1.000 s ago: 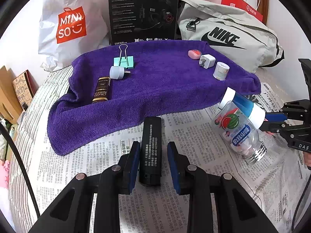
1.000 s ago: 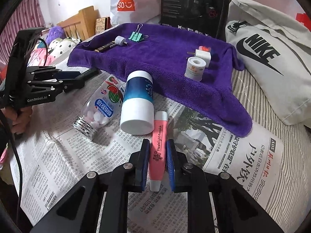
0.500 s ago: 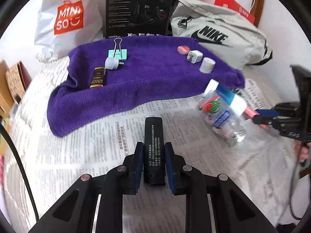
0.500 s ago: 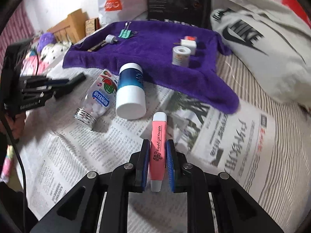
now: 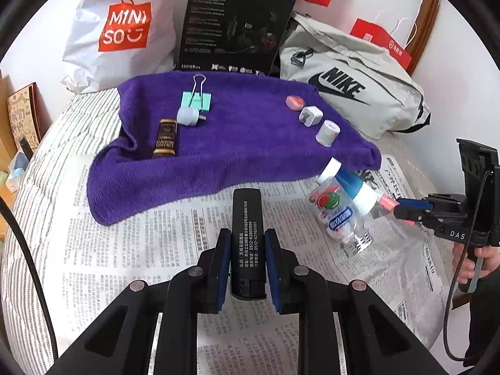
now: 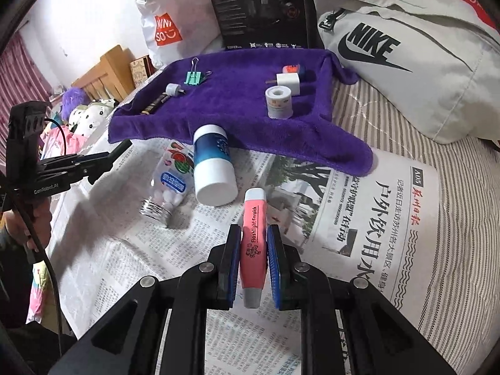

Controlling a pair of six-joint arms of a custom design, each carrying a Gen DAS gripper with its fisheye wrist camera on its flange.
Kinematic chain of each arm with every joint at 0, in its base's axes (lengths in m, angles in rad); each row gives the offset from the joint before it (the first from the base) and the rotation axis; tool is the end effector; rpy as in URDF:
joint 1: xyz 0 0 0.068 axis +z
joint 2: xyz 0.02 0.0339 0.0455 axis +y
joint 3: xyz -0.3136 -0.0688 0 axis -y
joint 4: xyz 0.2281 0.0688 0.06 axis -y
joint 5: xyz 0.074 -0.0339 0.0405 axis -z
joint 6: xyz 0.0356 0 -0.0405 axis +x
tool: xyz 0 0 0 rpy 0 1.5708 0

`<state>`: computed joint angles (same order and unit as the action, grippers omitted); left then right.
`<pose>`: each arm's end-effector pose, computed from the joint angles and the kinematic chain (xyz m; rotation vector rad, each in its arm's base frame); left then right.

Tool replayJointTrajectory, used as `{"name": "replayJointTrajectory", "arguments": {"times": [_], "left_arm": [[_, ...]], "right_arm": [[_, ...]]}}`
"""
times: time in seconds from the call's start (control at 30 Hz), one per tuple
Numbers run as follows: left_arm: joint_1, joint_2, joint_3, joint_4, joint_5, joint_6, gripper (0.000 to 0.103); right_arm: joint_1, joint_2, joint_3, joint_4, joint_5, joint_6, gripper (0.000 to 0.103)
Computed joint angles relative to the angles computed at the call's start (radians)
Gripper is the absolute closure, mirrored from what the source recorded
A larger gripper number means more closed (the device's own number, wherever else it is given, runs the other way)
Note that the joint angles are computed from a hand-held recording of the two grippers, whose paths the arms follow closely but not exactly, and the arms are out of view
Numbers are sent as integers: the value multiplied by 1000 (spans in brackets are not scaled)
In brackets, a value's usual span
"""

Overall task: Organize rigid objects
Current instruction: 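Carry black case onto towel with left tool while right tool carries highlighter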

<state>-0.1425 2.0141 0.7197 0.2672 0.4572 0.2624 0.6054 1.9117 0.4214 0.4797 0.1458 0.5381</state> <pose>0.3237 -0.0623 0.1030 0.6676 2.4388 -0.5439 0.2176 0.1443 0.0940 -0.0327 2.5837 0.2435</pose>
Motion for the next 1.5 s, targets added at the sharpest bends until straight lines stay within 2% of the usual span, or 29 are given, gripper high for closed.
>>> {"name": "replayJointTrajectory", "arguments": {"times": [0.27, 0.47, 0.57, 1.1, 1.27, 1.5], "left_arm": [[1, -11, 79, -67, 21, -9, 82], [3, 7, 180, -132, 32, -15, 82], [-5, 22, 231, -153, 9, -6, 82], [-50, 212, 542, -324, -38, -18, 82], [-54, 275, 610, -355, -50, -31, 82], [-54, 331, 679, -403, -73, -17, 82]], "right_arm": [[-25, -19, 60, -49, -35, -29, 86], [-56, -23, 157, -129, -41, -79, 86], [-80, -9, 215, -159, -60, -107, 86], [-173, 222, 610, -362, -87, -171, 86], [-172, 296, 678, -408, -70, -186, 86], [-157, 322, 720, -433, -29, -247, 86]]}}
